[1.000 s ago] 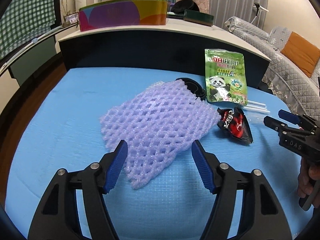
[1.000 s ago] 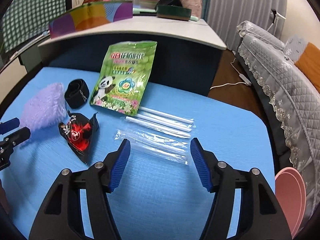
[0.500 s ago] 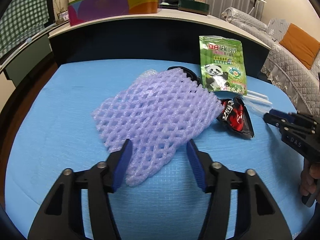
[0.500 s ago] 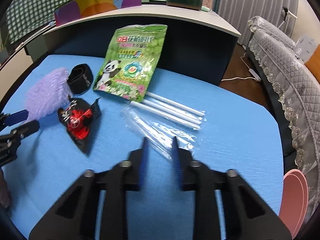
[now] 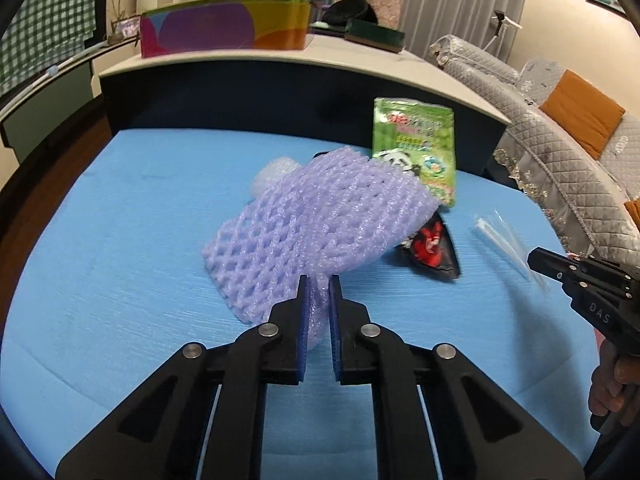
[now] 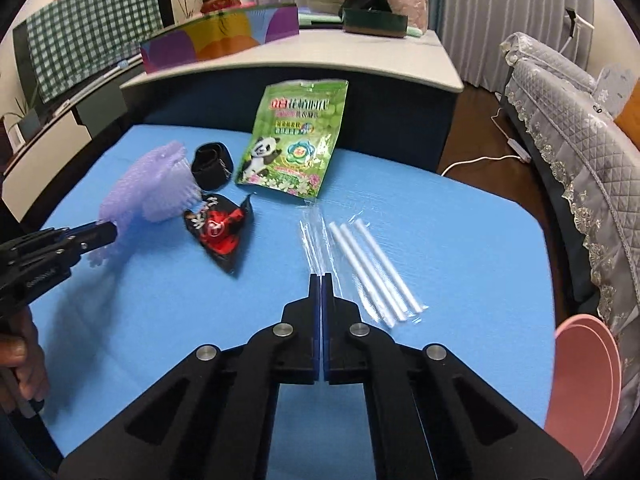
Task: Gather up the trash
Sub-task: 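Carry the purple foam net and clear straws over the pink bin with both grippers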
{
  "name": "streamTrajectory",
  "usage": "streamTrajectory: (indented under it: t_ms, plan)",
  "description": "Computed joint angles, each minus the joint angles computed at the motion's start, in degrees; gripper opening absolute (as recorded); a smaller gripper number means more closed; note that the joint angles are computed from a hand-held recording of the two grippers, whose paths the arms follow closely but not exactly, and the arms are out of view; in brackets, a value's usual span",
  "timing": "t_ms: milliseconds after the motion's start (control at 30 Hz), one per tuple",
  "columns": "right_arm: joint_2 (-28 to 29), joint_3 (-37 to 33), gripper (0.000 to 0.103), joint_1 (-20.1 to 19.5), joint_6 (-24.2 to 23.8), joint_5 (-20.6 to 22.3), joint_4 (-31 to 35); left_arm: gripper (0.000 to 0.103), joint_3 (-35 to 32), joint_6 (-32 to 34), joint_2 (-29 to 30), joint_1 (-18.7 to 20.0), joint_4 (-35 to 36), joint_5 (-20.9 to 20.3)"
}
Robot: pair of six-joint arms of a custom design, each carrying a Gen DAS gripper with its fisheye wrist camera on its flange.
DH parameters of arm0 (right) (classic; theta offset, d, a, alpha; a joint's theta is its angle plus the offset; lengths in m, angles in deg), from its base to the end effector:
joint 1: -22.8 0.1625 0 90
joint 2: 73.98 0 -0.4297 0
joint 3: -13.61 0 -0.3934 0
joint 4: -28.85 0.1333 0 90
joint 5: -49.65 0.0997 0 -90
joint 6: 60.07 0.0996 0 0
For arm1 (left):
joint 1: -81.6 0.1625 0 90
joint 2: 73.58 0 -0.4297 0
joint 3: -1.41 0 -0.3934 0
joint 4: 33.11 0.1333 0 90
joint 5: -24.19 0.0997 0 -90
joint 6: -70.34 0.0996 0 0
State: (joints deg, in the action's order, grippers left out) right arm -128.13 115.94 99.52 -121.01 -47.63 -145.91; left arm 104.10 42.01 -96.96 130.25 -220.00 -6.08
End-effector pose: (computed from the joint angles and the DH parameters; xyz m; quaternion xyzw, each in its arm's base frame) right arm -0.0325 -0.6632 0.1977 0.3646 -0.8748 0.2134 0.2370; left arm -0.2170 -0.5785 -0.0713 0.0216 0.8601 -0.3899 0.3282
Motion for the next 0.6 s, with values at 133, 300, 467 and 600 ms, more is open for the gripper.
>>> streamTrajectory:
  t_ms: [133, 300, 467, 600]
  plan:
    - [-2.7, 1.9, 0.001, -0.5, 0.5, 1.8, 0.0, 0.009, 0.3, 1.2, 0.1, -1.1, -2.0, 0.0]
    - [-5.8, 4.2, 0.001, -1.3, 0.5, 4.1, 0.1, 0.009, 0.5, 1.6, 0.1, -2.1, -3.6, -0.6]
    - [-8.2, 5.7, 0.001, -2.1, 0.7, 5.8, 0.2, 0.009, 0.1, 1.9, 0.6, -3.1, -4.6, -0.8]
    - [-10.2, 6.9, 0.001, -2.6, 0.7, 6.9, -0.3, 0.009, -0.5, 3.1, 1.2, -4.0, -5.7, -1.2]
